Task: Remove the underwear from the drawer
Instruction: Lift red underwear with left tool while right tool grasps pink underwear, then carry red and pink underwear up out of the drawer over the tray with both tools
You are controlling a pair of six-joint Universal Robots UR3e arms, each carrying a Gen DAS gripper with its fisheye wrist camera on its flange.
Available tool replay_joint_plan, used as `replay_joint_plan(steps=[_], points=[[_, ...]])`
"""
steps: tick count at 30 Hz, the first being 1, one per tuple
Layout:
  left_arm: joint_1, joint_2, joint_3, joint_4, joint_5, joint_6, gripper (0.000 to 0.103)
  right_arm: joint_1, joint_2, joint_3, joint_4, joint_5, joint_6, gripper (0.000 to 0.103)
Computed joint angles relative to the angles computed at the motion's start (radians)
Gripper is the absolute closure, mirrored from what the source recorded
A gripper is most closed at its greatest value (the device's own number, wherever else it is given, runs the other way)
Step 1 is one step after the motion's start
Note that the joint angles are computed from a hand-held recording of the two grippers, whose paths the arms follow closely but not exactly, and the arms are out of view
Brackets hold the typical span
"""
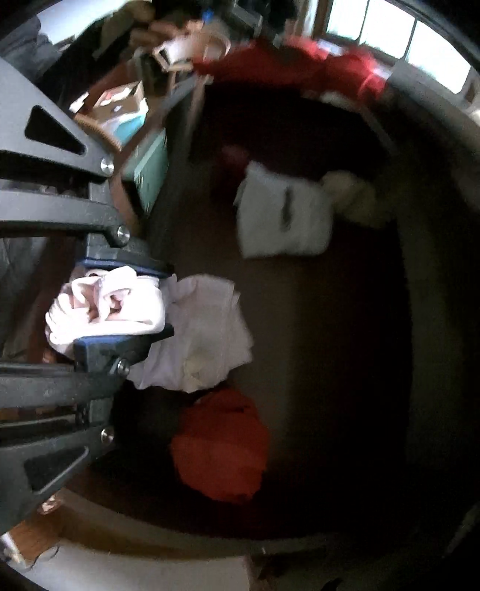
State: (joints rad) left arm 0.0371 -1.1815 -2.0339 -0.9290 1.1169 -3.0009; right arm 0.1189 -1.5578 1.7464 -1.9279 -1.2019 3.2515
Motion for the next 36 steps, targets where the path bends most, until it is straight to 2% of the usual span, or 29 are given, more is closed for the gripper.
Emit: replay_joint_plan(steps=[5, 9, 12, 19, 26, 29, 33, 35, 36], points=[[0.016, 0.034, 0.005, -0.017, -0.011, 0.003, 0.06, -0.081, -0.167, 0.071, -0.036, 0.109, -0.003, 0.077], [0.03, 0.054, 0.012, -0.036, -0.022, 0.004, 0.06, -0.139, -0.178, -0.002, -0.027, 0.227, -0.003, 0.078], [0.046, 0.073, 0.026, -0.064, -0.044, 0.01, 0.06, -0.195, -0.225, 0.011, -0.026, 0.321, -0.03, 0.078], [0.058, 0.094, 0.108, -0.078, -0.063, 0.001, 0.06, -0.154, -0.179, -0.047, -0.24, 0.379, 0.101, 0.078], [0.024, -0.007, 0.256, -0.015, -0.012, -0.058, 0.06, -0.099, -0.061, -0.254, -0.399, 0.33, 0.204, 0.078], [-0.005, -0.106, 0.36, 0.033, 0.009, -0.111, 0.06, -0.015, 0.074, -0.43, -0.464, 0.206, 0.252, 0.078], [-0.056, -0.247, 0.51, 0.082, 0.068, -0.169, 0.06, 0.034, 0.24, -0.673, -0.474, 0.127, 0.286, 0.078], [-0.063, -0.3, 0.565, 0.095, 0.076, -0.183, 0.06, 0.073, 0.34, -0.809, -0.498, 0.029, 0.3, 0.079], [-0.072, -0.333, 0.6, 0.096, 0.088, -0.192, 0.06, 0.079, 0.368, -0.847, -0.503, 0.012, 0.3, 0.079]])
